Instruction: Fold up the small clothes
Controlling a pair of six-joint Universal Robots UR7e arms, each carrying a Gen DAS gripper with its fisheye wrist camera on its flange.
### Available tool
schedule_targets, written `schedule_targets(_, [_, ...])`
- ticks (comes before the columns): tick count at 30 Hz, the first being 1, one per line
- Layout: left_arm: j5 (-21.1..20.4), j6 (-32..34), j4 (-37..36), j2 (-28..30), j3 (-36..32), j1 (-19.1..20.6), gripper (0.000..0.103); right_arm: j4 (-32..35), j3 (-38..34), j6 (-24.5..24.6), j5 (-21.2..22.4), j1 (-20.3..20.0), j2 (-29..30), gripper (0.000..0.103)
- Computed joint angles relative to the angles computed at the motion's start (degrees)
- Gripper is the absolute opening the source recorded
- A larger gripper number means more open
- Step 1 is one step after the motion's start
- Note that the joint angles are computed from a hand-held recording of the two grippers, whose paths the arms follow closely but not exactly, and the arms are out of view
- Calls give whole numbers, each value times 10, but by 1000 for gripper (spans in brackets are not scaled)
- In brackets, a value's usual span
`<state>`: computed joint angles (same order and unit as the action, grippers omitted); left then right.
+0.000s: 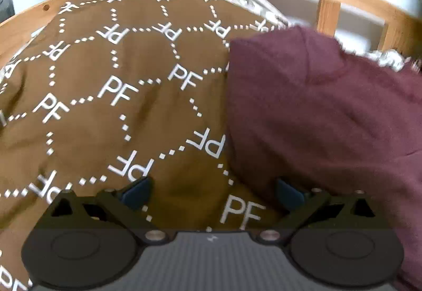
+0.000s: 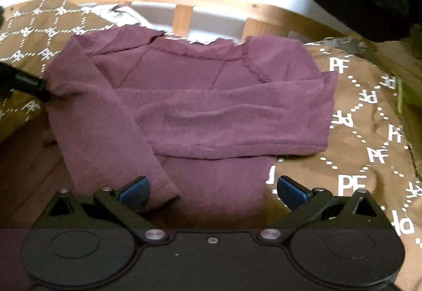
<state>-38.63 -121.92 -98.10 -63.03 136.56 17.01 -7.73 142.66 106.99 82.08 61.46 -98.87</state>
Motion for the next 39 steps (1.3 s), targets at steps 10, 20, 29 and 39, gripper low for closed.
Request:
schedule_targets(10, [62,-63,197,42,-81,24,103,-38,12,-2,46,9,13,102])
schedule_targets(20, [46,-82,272,72,-137,92,103,-39,28,-59,53,0,-3,102])
schedule_targets(29, [16,-102,186,20,-79,40,103,26,41,-60,-48,-89,-85,102])
schedule_targets(39, [-41,11,132,11,-29,-112,103,204,44,-151,-154,-232,-160,102])
